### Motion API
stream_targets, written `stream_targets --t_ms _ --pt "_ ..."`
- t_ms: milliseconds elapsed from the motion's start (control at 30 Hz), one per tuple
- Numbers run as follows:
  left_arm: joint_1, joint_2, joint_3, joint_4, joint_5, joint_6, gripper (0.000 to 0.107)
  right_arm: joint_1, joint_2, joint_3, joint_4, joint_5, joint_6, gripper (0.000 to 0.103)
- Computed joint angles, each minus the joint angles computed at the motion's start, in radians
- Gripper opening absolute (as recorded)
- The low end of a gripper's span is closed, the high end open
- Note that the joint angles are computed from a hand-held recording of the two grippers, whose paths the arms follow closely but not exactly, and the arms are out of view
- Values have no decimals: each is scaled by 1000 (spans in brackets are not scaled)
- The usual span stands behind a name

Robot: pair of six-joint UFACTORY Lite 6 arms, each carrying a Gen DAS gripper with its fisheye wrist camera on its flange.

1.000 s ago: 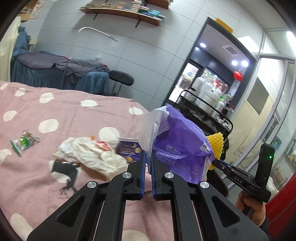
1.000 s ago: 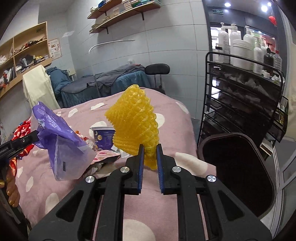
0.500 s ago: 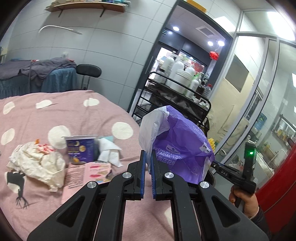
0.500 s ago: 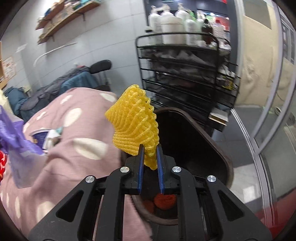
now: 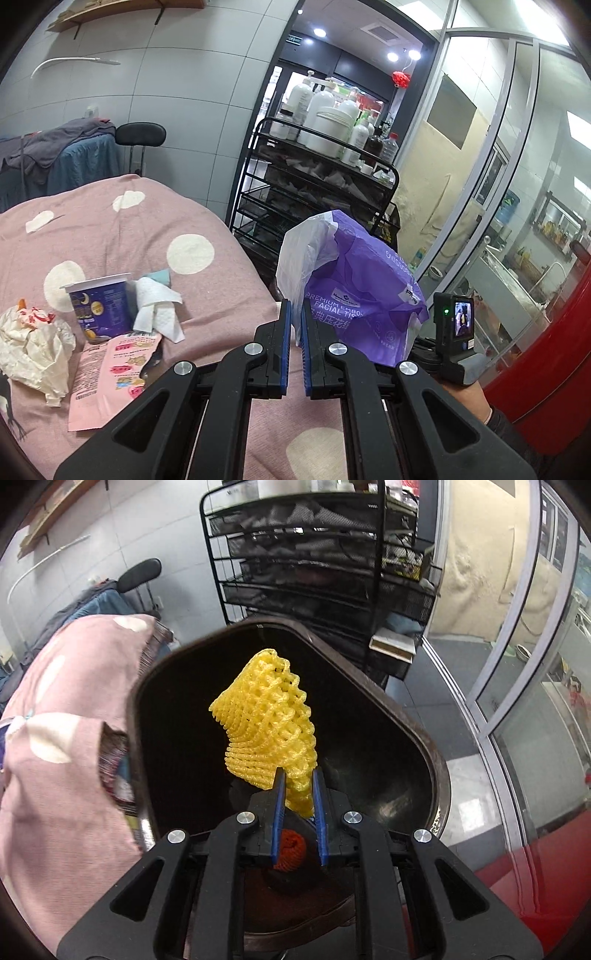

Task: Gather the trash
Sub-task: 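Carry the yellow foam net to the bin and open the right tool, then lower the purple bag into the bin and open the left tool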

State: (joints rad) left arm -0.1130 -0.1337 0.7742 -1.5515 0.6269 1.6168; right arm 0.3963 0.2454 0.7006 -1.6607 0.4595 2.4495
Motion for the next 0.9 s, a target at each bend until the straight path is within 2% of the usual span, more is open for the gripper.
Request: stream_targets --t_ms 33,100,167,200,400,533,733,900 --pt "-9 7 5 0 -5 -2 6 -7 11 0 -20 -5 21 16" --pt "-30 21 14 -1 -20 -2 6 -9 26 1 -25 -9 38 25" --pt "-46 33 21 -3 -34 2 6 -9 32 -6 -60 -14 90 47" --pt "-53 41 25 -3 -39 4 6 -8 30 -16 -98 -13 135 49" --pt "-103 94 62 -20 -81 22 6 35 -29 -67 -120 20 200 51" --pt "-162 148 107 -41 -132 37 6 99 -126 -121 -18 109 141 59" --pt "-257 256 209 -27 -201 0 6 172 -297 -210 114 197 70 62" --pt "-339 367 327 53 -246 -97 6 242 -401 -264 216 261 11 65"
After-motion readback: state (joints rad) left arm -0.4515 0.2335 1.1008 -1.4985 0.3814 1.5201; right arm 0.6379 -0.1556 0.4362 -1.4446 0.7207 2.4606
